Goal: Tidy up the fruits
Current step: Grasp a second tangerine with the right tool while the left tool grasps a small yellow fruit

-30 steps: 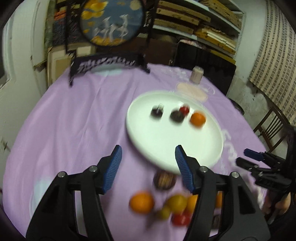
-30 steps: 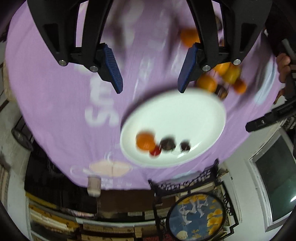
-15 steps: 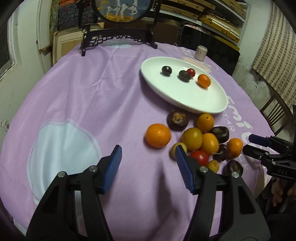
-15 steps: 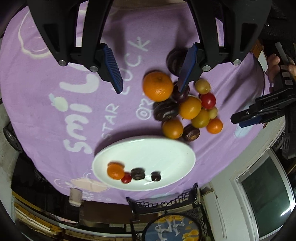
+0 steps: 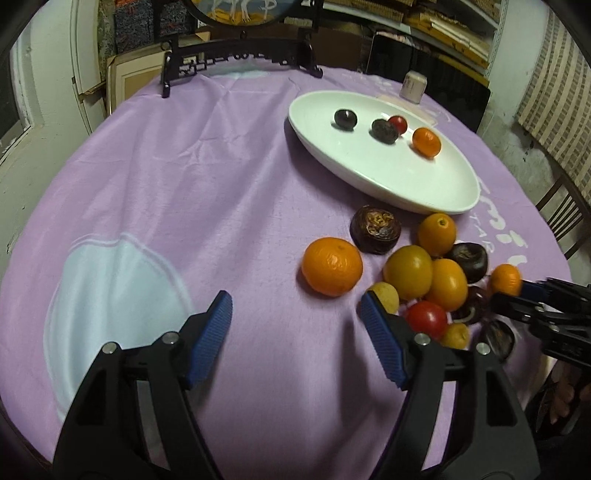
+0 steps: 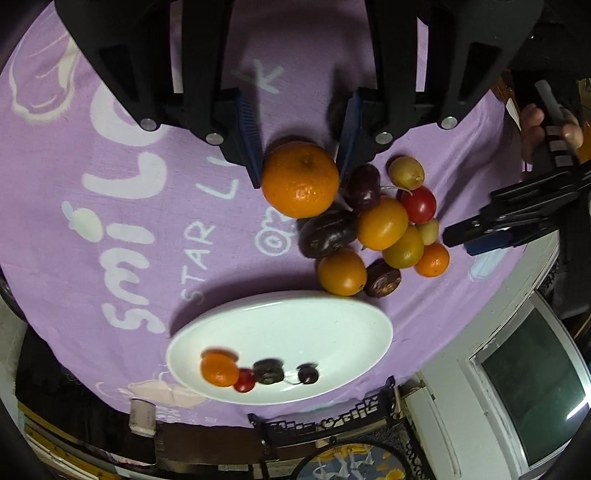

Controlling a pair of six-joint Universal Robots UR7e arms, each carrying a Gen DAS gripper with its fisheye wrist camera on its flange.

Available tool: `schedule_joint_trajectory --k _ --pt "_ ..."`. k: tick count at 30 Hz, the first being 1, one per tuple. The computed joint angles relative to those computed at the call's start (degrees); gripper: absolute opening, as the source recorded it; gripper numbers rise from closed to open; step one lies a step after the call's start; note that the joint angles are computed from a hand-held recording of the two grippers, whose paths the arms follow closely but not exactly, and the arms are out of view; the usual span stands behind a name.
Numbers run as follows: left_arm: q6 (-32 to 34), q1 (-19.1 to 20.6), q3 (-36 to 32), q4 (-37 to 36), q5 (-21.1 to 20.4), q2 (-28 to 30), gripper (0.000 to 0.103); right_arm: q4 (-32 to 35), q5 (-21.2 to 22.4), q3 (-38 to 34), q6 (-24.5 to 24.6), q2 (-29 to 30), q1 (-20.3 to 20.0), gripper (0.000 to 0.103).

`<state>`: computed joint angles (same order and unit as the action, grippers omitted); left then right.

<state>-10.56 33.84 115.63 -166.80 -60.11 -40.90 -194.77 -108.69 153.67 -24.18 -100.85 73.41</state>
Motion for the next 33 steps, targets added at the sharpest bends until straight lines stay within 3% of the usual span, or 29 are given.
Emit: schedule_joint_trajectory --k 6,13,16,20,28,29,33 --pt "-0.6 0.2 -2.3 1.9 0.0 1.2 0.074 0.5 1.4 1.4 -0.1 -3.6 -1.5 0.040" --pt "0.7 -2.1 1.3 1.4 -4.0 -2.2 0.074 1.5 2.7 2.3 0.1 -6.3 -3.0 0.040" --pt "1.3 -3.3 2.1 2.2 -3.8 -2.2 0.072 2.8 4.1 2.5 0.0 -7.4 -4.1 0.040" --pt "-0.4 -1.8 -0.3 5.5 -5.3 -0.3 0.037 3.7 5.2 3.1 -0.3 -8.8 -4.2 0.040" --pt "1.7 -1.9 -3.0 3.1 -6.7 3.2 0.036 4.6 6.5 3.8 -0.2 -11.0 -5.1 0.041" --pt "1.8 -1.5 -3.5 3.1 -7.4 3.4 0.023 4.8 6.4 3.8 -0.2 -11.0 -4.9 0.041" --pt "1.7 -2.2 -2.8 2.6 -6.7 3.1 0.024 4.3 6.0 4.0 -0.5 -11.1 -4.1 0.041"
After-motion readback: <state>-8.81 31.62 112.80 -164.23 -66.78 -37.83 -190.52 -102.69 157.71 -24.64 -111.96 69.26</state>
